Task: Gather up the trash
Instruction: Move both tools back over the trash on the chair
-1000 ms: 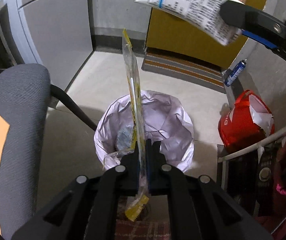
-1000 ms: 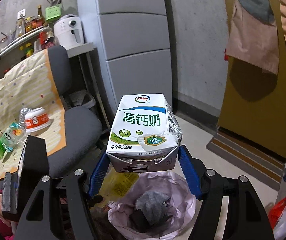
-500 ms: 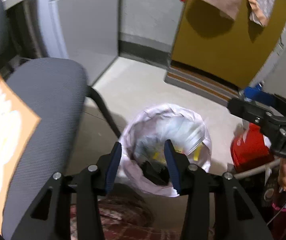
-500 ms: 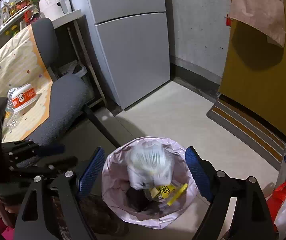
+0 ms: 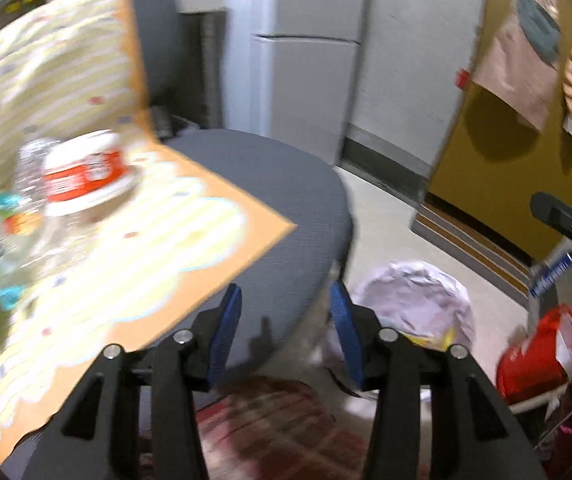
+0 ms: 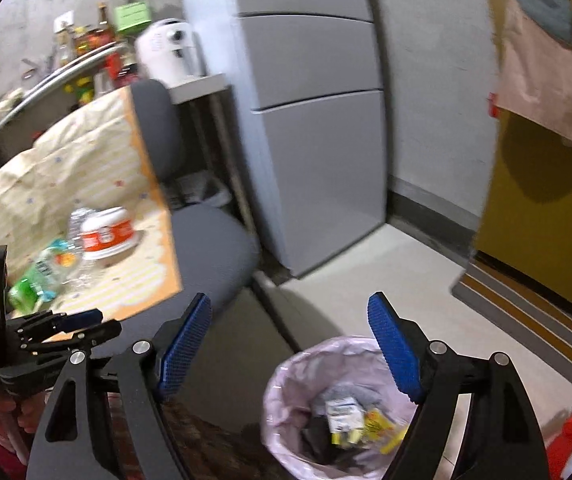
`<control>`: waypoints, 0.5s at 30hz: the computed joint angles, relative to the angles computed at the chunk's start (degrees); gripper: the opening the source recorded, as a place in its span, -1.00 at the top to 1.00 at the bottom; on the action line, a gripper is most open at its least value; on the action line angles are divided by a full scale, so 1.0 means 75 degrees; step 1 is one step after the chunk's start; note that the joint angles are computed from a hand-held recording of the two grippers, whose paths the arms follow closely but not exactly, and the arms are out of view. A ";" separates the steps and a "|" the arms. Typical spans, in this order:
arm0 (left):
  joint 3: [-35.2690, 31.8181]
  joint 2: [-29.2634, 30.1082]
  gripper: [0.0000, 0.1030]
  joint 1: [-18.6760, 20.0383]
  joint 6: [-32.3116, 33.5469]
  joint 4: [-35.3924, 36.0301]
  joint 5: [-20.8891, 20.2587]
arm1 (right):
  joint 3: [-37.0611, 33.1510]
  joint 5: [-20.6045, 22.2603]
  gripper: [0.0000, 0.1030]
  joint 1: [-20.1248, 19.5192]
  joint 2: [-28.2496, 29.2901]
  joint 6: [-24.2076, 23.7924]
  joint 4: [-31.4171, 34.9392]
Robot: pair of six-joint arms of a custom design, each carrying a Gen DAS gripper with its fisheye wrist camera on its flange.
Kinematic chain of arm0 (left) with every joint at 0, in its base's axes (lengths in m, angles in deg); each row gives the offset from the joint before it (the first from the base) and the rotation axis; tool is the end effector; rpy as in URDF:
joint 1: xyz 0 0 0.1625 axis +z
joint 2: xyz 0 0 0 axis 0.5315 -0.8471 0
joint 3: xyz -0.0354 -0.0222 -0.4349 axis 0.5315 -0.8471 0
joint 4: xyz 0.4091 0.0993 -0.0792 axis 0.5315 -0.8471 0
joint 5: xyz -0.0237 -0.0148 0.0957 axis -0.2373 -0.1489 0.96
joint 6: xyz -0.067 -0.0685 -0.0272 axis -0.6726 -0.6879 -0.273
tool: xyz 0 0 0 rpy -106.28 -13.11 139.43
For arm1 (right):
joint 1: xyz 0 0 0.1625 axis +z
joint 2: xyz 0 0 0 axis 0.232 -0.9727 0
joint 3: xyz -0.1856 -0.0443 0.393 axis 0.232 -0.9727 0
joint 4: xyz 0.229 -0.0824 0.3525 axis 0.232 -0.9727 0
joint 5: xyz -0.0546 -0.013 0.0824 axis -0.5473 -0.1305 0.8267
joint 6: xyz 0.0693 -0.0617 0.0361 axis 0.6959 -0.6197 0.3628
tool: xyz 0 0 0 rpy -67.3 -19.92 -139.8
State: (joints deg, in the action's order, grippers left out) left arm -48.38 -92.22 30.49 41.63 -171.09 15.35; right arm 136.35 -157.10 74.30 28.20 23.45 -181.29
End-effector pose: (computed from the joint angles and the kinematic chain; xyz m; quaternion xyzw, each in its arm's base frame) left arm -0.2629 -0.8994 -0.0075 0.3634 0.8748 -0.2198 0.2330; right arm 0.0579 -0.7616 0.2015 0.0227 -0.7960 0.5132 0.3203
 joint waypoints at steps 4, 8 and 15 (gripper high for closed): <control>0.0791 -0.0549 0.01 0.0108 -0.0157 -0.0862 0.0390 | -0.0355 0.0314 -0.56 0.0171 0.0276 -0.0248 0.0407; 0.1279 -0.0947 -0.02 0.0252 -0.0303 -0.1542 0.0907 | -0.0972 0.0591 -0.56 0.0355 0.0665 -0.0623 0.1108; 0.1816 -0.1421 -0.16 0.0519 -0.0497 -0.2524 0.1693 | -0.2380 0.0745 -0.57 0.0660 0.1554 -0.1332 0.2173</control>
State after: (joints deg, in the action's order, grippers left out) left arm -34.75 -102.88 34.38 37.90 -190.02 28.05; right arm 118.50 -151.51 79.25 39.86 13.46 -164.99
